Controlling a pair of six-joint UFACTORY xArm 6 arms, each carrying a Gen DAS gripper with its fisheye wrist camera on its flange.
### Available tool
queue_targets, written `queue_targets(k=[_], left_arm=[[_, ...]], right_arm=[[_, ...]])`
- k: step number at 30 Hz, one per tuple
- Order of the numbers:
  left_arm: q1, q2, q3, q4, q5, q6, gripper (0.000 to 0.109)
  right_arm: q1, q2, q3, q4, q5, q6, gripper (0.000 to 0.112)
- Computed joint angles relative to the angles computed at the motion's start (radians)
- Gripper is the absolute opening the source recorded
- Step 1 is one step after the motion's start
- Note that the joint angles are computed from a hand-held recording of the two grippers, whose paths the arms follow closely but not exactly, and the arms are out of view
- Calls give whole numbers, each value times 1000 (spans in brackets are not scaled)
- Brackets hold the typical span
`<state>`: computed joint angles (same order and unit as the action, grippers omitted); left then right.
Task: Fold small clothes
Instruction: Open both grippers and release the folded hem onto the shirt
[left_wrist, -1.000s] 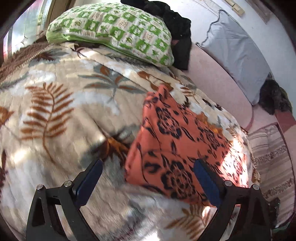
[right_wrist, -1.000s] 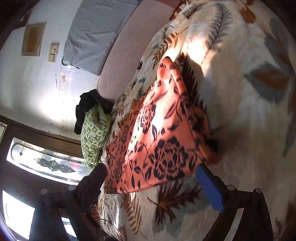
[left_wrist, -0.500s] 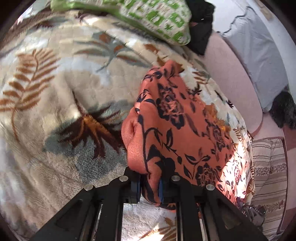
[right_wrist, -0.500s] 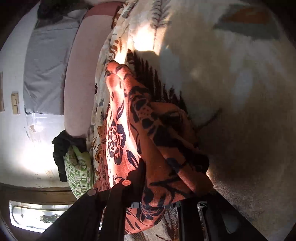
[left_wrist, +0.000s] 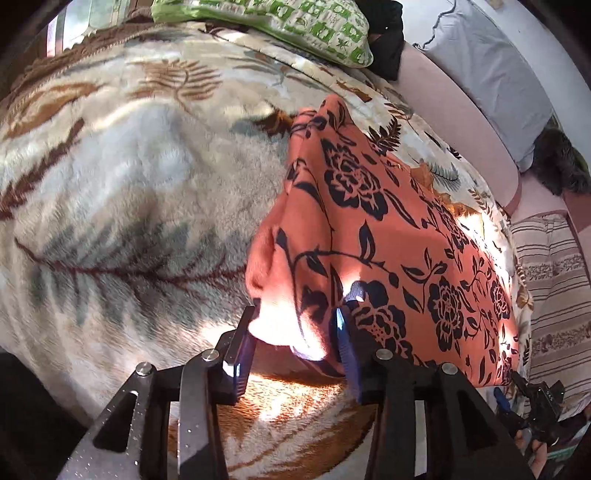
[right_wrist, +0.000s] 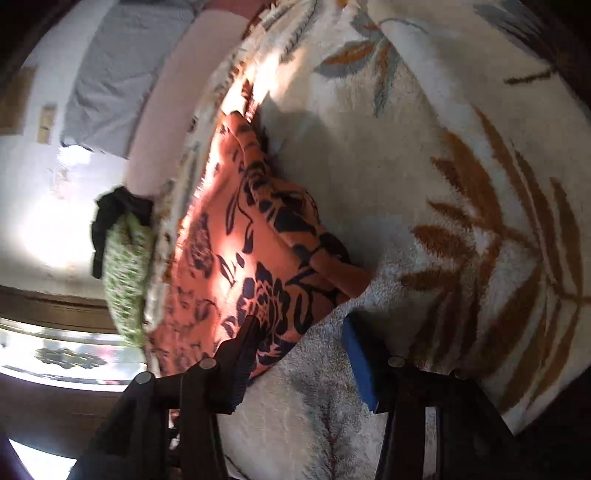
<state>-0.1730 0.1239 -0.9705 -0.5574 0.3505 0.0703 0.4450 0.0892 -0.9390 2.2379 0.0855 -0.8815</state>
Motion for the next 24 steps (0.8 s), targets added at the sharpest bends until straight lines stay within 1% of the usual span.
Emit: queue_targets(k=[1, 2, 3, 4, 5, 6, 7, 9, 11, 12, 13, 14, 15, 16, 17, 20, 21, 22, 23, 24], left_arm=[[3, -15, 2, 38, -34, -19, 56], [3, -28, 4, 34, -81, 3, 60], [5, -32, -2, 35, -119, 26, 69], [10, -26, -19, 51, -138, 38, 74], [17, -8, -49, 41, -140, 66, 74], [23, 19, -93, -10, -120, 130, 74], [32, 54, -148, -48, -79, 191, 74], [45, 122, -241, -27, -29, 232, 74], [48, 185, -327, 1, -8, 255, 74], [48, 208, -362, -6, 12, 273, 74], [51, 240, -412, -4, 50, 276, 74], [52, 278, -468, 28, 78, 245, 74], [49, 309, -511, 33, 89, 239, 74], [44, 329, -538, 11, 102, 263, 74], [42, 363, -586, 17, 123, 260, 74], [31, 460, -713, 113, 167, 176, 74], [29, 491, -752, 141, 184, 146, 67], [28, 523, -793, 180, 205, 109, 50], [27, 555, -836, 233, 235, 61, 39], [26, 580, -868, 298, 258, 3, 19]], right_arm=[[7, -19, 12, -56, -45, 48, 57], [25, -43, 21, -154, -111, 126, 66], [38, -65, 32, -259, -163, 204, 69], [41, -81, 41, -364, -192, 277, 70], [32, -88, 45, -468, -192, 340, 70], [13, -88, 43, -573, -169, 395, 70], [-13, -73, 25, -678, -137, 449, 70], [-64, -28, -25, -887, -76, 533, 70], [-112, 45, -97, -1096, -35, 636, 70], [-144, 76, -134, -1201, 18, 705, 70], [-168, 103, -168, -1294, 60, 779, 70], [-181, 140, -213, -1345, 90, 818, 70], [-194, 166, -247, -1361, 118, 817, 70], [-203, 187, -270, -1407, 135, 844, 70], [-207, 202, -283, -1455, 136, 880, 70], [-220, 242, -328, -1481, 164, 875, 70], [-224, 257, -343, -1526, 164, 910, 70], [-231, 275, -366, -1571, 174, 938, 70], [-237, 298, -394, -1590, 189, 945, 70], [-244, 325, -426, -1632, 210, 974, 70]])
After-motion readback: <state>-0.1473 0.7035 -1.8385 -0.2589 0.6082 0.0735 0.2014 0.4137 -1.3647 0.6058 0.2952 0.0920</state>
